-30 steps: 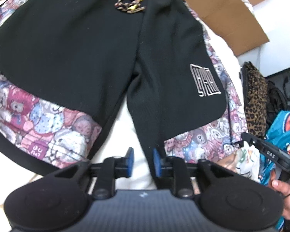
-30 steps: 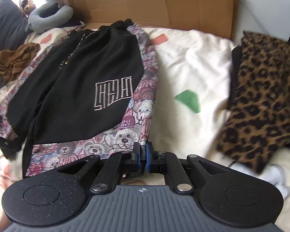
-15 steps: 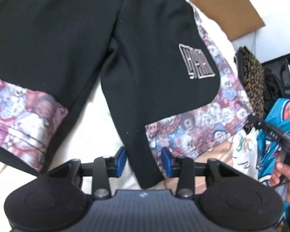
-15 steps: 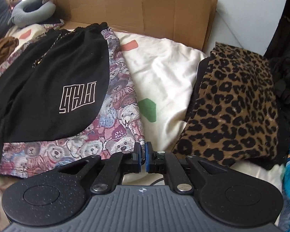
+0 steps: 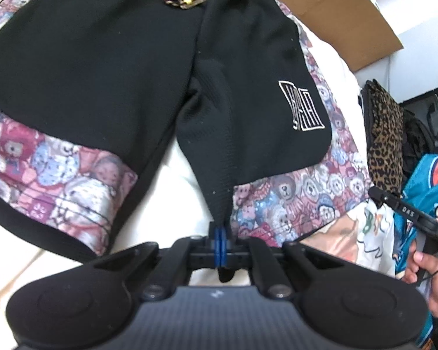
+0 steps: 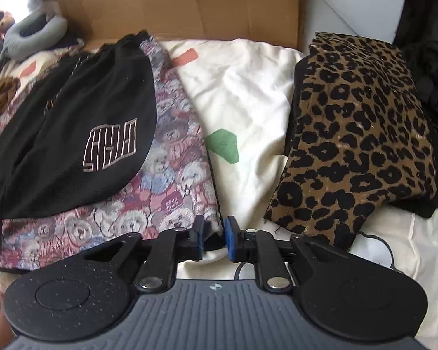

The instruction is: Fold clothes

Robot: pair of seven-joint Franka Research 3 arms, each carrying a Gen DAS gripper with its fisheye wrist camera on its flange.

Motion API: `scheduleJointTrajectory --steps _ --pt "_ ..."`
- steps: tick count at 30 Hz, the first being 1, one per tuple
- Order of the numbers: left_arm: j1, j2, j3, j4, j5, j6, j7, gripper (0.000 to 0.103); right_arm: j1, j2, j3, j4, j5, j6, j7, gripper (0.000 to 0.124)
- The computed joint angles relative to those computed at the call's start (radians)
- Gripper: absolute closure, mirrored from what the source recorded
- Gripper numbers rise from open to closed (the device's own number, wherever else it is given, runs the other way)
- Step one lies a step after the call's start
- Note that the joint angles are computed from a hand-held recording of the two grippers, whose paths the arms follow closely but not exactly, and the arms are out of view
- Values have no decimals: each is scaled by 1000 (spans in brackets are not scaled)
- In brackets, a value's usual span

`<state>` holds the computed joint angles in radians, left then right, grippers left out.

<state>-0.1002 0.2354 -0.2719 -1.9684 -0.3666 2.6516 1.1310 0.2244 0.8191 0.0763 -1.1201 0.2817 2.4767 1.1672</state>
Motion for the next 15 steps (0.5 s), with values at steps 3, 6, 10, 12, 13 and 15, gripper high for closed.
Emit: scheduleJointTrajectory --steps 3,6,10,12,13,15 --pt "-11 14 10 19 32 -4 -38 102 -18 22 15 31 42 10 30 93" --pt "-9 17 8 23 44 -10 -48 102 -22 76 19 107 58 -10 68 93" --pt "-3 14 3 17 42 -12 -46 102 -16 145 14 199 42 -70 89 93" --pt "-2 17 2 19 41 -12 -44 102 -15 159 13 216 38 -93 101 93" --pt "-2 18 1 20 40 -12 -42 101 -13 159 10 212 32 -95 101 93" --pt "-1 20 0 20 40 -15 -39 101 -12 157 6 203 25 -103 106 94"
